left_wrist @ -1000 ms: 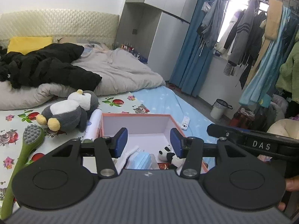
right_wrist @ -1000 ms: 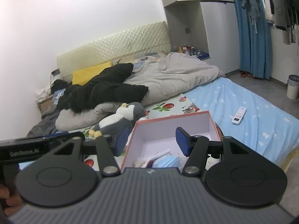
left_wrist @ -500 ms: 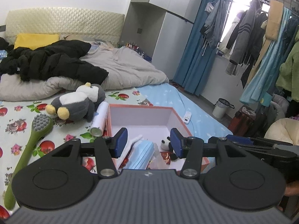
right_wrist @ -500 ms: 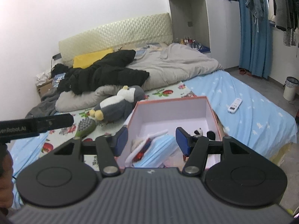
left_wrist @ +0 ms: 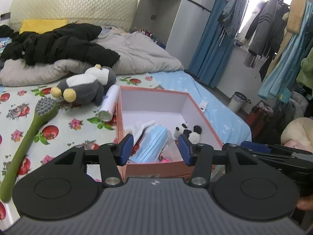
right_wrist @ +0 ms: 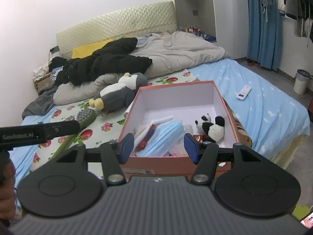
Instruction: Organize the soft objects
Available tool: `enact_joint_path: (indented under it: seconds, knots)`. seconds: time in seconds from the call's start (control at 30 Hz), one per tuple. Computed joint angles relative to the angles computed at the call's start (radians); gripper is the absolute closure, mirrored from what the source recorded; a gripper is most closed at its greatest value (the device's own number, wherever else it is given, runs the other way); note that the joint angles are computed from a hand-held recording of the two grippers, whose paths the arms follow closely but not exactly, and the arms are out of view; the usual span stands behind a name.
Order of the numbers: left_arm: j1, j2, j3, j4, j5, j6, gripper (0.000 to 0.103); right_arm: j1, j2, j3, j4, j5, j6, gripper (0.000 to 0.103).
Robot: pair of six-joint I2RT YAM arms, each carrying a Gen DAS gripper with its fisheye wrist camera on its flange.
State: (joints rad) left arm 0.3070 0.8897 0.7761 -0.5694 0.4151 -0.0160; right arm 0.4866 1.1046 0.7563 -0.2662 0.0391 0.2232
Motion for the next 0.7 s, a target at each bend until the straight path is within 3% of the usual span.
enact_joint_path:
  seconds: [0.7]
  knots:
    - [-0.049, 0.013, -0.027, 0.026, -0.049, -0.018, 0.046, -0.015, 0.005, -0.023, 0.003, 0.020, 0.001, 0.044]
